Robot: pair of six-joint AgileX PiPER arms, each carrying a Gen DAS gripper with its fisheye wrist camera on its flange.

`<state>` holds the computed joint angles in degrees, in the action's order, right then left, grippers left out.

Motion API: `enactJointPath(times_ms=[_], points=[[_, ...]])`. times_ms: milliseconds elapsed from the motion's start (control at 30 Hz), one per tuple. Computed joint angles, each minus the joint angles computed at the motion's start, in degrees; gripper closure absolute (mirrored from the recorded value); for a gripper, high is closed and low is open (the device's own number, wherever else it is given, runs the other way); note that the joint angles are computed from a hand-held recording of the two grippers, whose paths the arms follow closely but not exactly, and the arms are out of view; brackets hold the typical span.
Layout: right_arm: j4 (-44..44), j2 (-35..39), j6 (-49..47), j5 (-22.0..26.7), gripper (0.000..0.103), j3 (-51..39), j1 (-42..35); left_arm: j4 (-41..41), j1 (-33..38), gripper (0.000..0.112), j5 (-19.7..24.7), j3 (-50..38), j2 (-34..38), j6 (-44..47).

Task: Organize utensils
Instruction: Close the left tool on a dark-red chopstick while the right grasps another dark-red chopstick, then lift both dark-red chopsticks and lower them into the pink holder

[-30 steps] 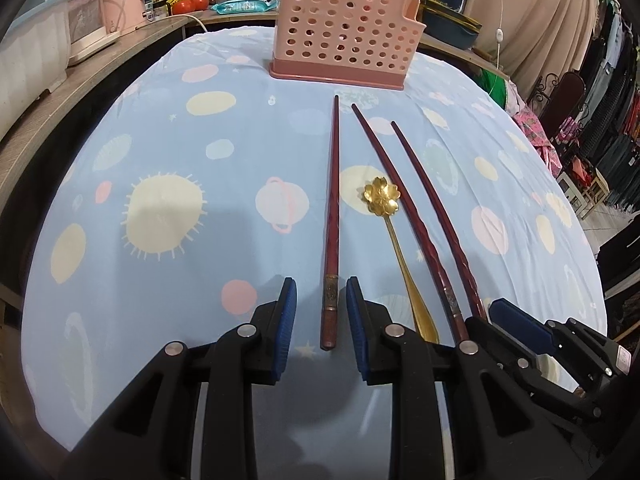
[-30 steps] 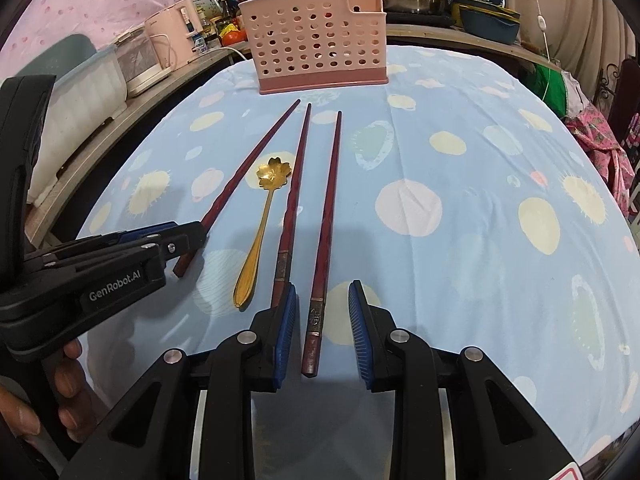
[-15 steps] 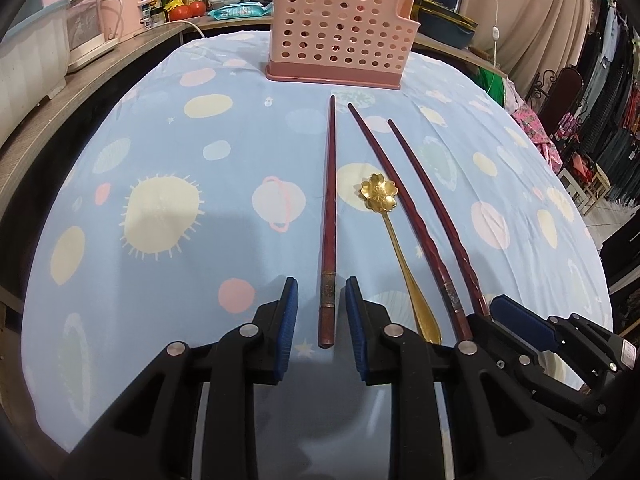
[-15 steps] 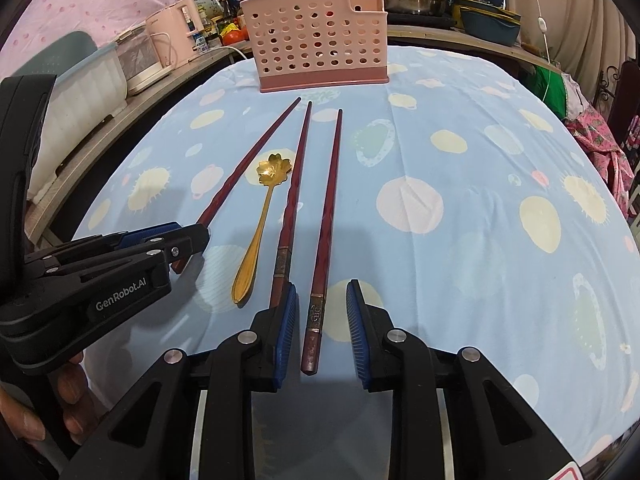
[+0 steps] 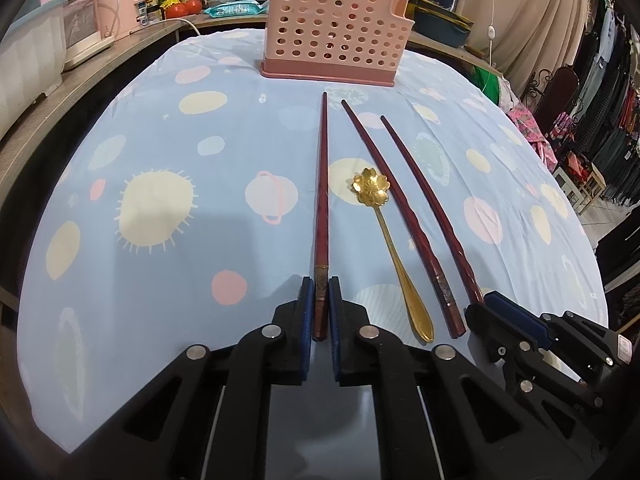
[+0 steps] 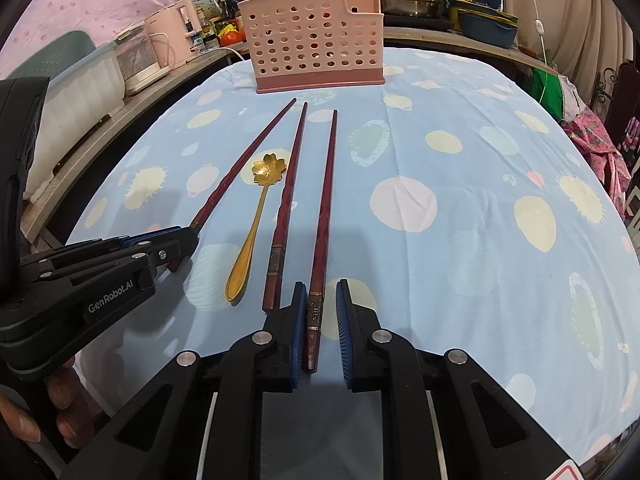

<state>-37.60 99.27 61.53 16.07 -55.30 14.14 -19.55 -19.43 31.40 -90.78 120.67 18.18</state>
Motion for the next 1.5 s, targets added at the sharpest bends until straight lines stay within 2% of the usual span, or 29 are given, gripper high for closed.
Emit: enactJointPath(times_ms=[133,567,1000,1500], points=[[-0.3,-0.1,0.3,-0.1,0.094,0.1,0.1,-0.6,0.1,0.105,0.1,0.3,-0.2,0.5],[1.2,-0.8,-1.0,-0.6,0.095,0.5,-0.4,-0.5,0.2,0.105,1.0,0.7,-0.9,0.3],[-2.3,-4.9,2.6,-0.7,0.096,1.3,-1.0,-2.2,0.8,0.105,1.5,0.5,-3.1,0.9],[-3.6,-9.7,1.6,-0.2,0.096,-3.8,-4.7,-4.4,2.0,0.105,3.5,-5.9,-5.6,1.1]])
